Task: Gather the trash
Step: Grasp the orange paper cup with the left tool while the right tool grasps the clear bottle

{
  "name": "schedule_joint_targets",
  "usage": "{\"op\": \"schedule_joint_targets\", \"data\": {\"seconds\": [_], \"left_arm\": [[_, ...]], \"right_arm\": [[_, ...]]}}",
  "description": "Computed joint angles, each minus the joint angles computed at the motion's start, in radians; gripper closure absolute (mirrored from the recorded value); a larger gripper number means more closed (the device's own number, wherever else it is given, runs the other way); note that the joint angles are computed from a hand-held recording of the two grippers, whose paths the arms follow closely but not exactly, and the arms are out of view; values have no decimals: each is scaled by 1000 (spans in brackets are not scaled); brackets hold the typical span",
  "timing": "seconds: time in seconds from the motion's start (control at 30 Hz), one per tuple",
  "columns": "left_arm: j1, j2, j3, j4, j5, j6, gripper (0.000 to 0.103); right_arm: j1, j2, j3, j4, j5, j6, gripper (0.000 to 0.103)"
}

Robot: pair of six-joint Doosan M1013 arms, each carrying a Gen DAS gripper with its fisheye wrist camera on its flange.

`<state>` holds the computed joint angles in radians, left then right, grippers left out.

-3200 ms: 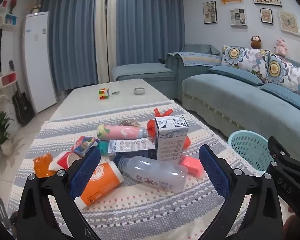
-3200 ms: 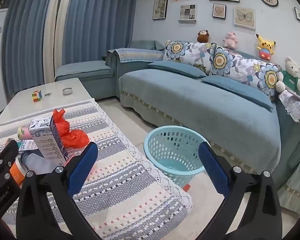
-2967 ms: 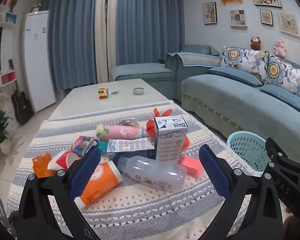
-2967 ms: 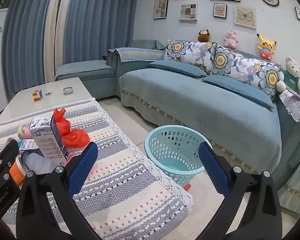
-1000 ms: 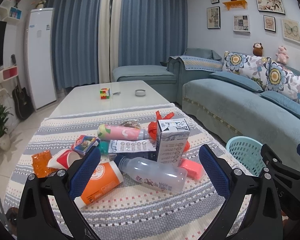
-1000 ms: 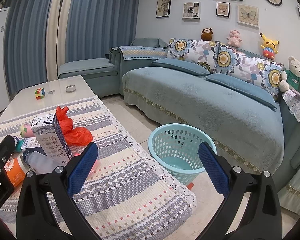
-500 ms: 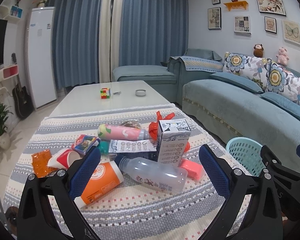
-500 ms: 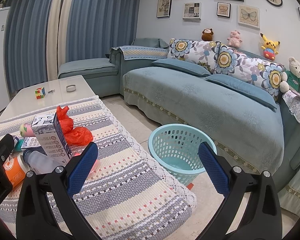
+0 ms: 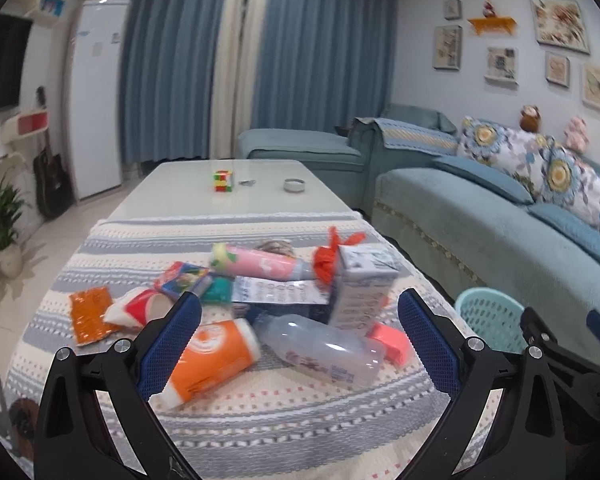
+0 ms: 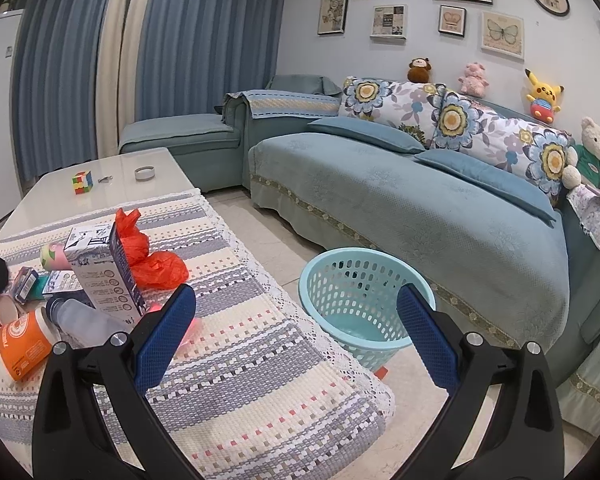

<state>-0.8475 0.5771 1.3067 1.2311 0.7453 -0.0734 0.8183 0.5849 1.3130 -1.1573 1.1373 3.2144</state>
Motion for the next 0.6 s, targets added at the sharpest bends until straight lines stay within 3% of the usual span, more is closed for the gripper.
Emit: {"op": "schedule_joint_targets", "data": {"seconds": [0.1,0.17,0.23,0.33,0.37,0.47,0.6], "left_arm": [[11,-40,56,25,47,-93,7],[23,-67,93,28,62,-143,7],[38,-95,133,29,83,-198,7],[68,-128,181,9,72,-244,7],[77,-134,190,-4,66,-249,8],[115,-147,214,-73,-31,-210,8],[161,-131,209,-264,-196,-29,9]], "right_arm": [[1,-16,25,-50,-62,15,9],[-6,-29,39,-66,-142,4,15],[-15,-35,43,-59,-207,-23,27],[-40,-45,50,-6,-374,-111,46],[-46,-43,43,14,-412,-141,47],[-77,-40,41,136,-607,-319,48],[-105,4,-20,426,-665,-699,47]]}}
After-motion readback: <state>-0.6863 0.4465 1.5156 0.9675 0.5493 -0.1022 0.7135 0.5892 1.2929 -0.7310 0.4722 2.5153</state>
